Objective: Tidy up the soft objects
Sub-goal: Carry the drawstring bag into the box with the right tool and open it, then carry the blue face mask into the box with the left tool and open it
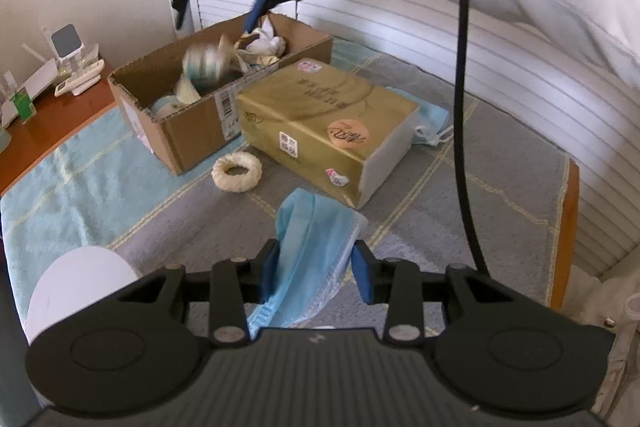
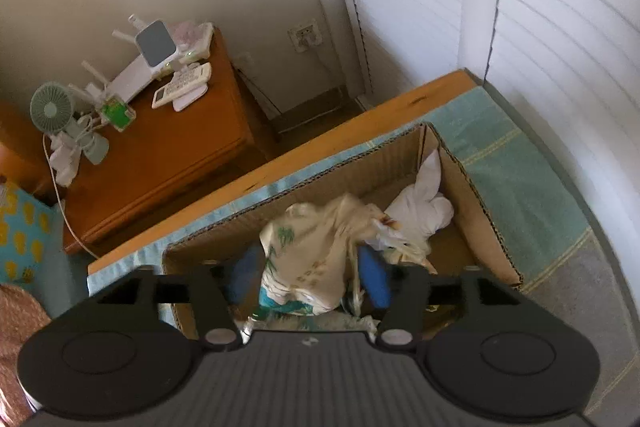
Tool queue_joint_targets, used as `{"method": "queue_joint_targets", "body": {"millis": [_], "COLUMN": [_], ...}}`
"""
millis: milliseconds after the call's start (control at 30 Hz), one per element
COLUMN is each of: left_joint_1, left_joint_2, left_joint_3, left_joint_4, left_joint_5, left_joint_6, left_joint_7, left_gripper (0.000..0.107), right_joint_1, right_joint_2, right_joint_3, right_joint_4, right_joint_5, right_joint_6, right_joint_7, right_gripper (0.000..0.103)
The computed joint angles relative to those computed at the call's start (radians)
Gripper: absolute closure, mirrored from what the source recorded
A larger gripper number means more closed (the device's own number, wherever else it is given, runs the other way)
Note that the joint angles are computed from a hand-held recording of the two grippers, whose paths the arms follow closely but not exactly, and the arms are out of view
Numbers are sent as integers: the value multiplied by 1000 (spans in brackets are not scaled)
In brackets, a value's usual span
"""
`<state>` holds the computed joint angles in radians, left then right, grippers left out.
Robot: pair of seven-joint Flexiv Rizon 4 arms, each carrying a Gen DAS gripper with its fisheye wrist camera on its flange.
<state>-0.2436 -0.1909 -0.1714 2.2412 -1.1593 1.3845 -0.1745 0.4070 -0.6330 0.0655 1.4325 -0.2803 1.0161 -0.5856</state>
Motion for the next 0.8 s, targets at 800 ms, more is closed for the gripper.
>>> {"method": "queue_joint_targets", "body": {"millis": [800], "left_joint_1": [46], "left_joint_2": [-16], "left_joint_3": [39], "left_joint_4": [-114], "left_joint_5": [458], "left_joint_6": [-61], "left_joint_7": [-421], "left_gripper": [69], "right_joint_1": [-44], "right_joint_2": [318], "right_joint_3": [-48], "right_joint_4": [564], "right_joint_5": [-133], "right_joint_6": [403], "right_joint_7": [-68], "right_gripper": [0]}}
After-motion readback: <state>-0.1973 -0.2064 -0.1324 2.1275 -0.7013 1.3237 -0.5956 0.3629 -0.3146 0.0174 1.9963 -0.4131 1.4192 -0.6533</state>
